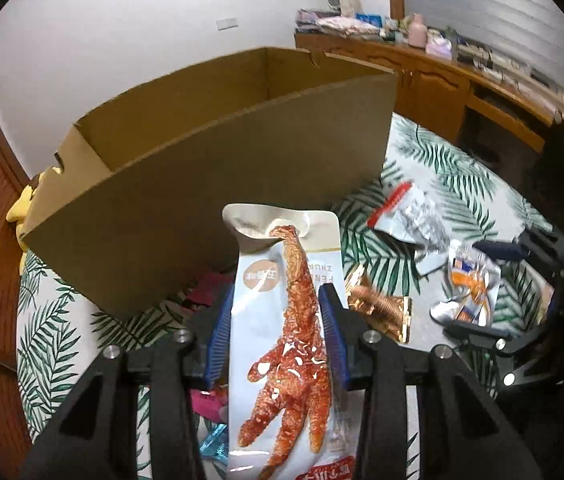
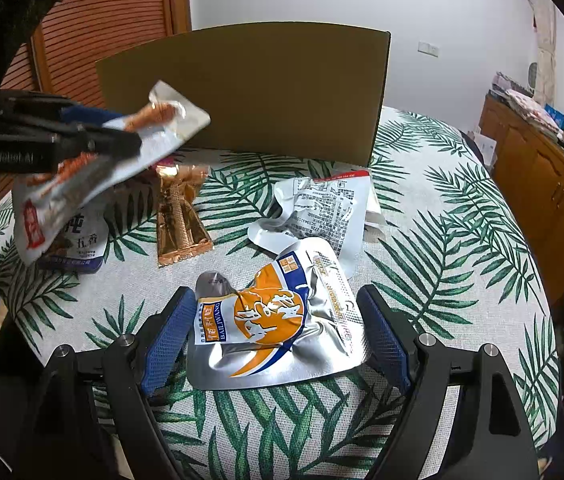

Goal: Organize snacks
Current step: 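Lift and carry both held packets over the cardboard box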

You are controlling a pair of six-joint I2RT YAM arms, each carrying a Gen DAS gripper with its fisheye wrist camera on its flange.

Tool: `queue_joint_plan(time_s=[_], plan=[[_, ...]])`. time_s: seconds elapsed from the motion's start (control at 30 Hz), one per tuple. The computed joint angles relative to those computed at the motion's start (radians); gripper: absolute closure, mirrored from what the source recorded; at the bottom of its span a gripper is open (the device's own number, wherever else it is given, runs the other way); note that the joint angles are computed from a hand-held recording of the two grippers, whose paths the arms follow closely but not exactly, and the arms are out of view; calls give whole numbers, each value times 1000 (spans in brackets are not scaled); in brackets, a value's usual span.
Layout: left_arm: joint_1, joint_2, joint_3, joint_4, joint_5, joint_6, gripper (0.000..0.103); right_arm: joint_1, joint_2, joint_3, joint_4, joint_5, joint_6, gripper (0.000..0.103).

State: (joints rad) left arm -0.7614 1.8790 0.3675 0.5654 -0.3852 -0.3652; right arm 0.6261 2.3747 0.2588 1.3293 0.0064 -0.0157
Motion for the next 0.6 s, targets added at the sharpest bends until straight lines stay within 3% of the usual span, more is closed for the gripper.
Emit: queue_joint_plan(time_s=[0.3,0.6], plan=[[-6,0,-38,74,-4,-17,63,-61,-18,-15,5,-86,1,20],[-38,-33,-65,89,-20,-47,63,-54,-71,-42,5,-69,0,20]])
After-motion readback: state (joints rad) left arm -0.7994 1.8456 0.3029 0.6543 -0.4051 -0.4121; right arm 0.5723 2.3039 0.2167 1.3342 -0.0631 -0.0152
